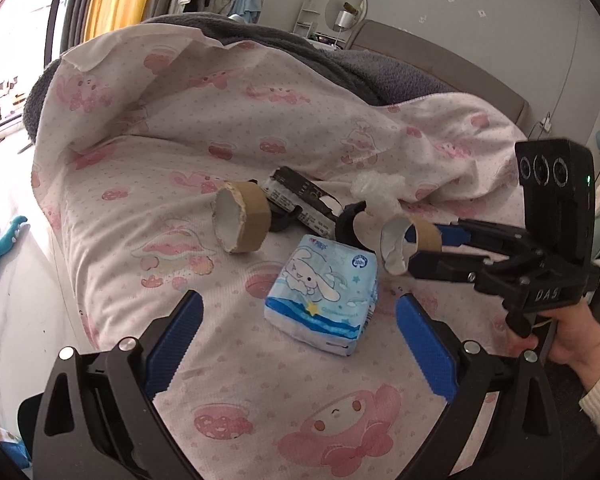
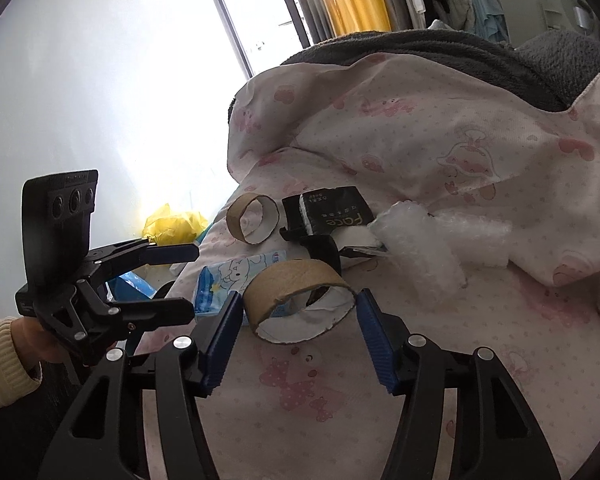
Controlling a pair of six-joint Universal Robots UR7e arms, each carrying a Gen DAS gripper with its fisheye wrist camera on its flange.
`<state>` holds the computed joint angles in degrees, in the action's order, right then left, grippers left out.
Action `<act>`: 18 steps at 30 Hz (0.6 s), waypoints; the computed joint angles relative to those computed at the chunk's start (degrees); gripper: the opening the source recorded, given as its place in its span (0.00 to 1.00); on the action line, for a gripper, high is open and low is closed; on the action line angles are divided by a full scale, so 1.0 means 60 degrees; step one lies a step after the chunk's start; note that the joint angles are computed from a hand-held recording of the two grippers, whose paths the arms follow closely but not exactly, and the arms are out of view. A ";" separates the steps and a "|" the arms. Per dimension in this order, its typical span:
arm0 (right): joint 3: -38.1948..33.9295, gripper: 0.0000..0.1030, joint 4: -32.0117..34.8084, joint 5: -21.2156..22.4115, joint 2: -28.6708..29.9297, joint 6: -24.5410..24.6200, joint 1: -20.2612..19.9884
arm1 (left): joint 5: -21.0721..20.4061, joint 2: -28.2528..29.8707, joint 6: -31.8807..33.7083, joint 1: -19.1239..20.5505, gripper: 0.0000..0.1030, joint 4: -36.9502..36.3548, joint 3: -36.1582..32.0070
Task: Collect trash
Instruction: 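Grasp the blue tissue pack with the left tool while the right holds the tape core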
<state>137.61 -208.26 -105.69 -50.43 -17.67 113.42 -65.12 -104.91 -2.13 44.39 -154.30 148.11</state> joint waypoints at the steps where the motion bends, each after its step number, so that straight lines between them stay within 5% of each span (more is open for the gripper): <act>1: 0.0025 0.58 -0.0062 0.0018 -0.0018 0.0003 -0.0037 | 0.0123 0.0067 0.0077 -0.0101 0.96 -0.0059 0.0051; 14: 0.0282 0.58 -0.0560 0.0004 -0.0190 -0.0069 -0.0204 | 0.1447 0.1248 0.0677 -0.0839 0.94 -0.1023 0.0370; 18: 0.0383 0.58 -0.0660 -0.0013 -0.0243 -0.0108 -0.0276 | 0.1427 0.1470 0.0504 -0.0747 0.78 -0.1035 0.0229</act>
<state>139.91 -212.22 -105.77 -51.89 -18.32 111.76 -56.56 -96.09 0.89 39.91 -160.51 149.49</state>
